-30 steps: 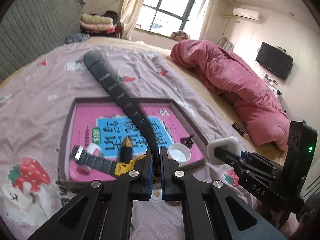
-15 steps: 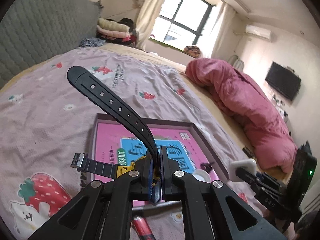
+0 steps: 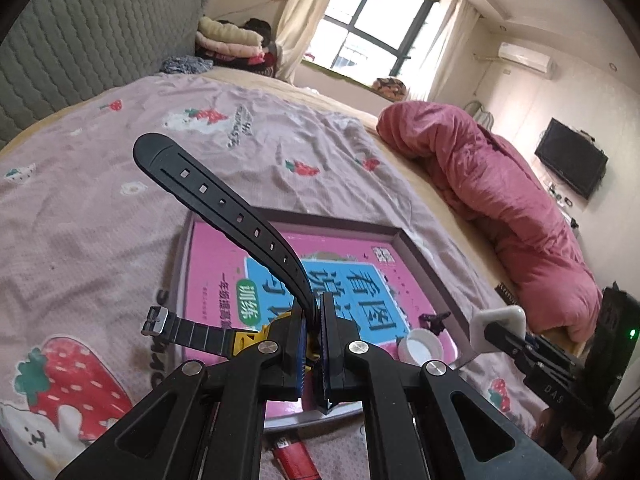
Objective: Organize rigid objects
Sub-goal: 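Lower the watch into the tray and open the left tool while the right tool releases the earbud case there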
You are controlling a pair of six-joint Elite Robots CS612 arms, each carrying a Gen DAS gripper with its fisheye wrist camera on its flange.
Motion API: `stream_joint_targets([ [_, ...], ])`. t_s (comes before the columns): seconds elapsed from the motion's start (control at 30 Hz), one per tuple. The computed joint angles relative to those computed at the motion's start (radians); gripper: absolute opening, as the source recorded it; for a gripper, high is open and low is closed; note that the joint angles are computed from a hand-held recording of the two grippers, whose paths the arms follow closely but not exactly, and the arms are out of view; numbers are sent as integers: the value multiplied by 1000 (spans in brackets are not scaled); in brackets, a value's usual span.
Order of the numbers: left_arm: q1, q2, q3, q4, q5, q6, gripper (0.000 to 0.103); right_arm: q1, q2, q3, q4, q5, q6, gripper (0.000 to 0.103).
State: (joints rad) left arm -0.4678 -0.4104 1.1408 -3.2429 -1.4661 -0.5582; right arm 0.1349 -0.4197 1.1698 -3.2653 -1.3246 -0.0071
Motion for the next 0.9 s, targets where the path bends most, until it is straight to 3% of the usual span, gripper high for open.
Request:
stream_joint_targets([
  [0.9,-9,41,-69,90,-75,32,6,7,22,-44,106,-8,-19,22],
])
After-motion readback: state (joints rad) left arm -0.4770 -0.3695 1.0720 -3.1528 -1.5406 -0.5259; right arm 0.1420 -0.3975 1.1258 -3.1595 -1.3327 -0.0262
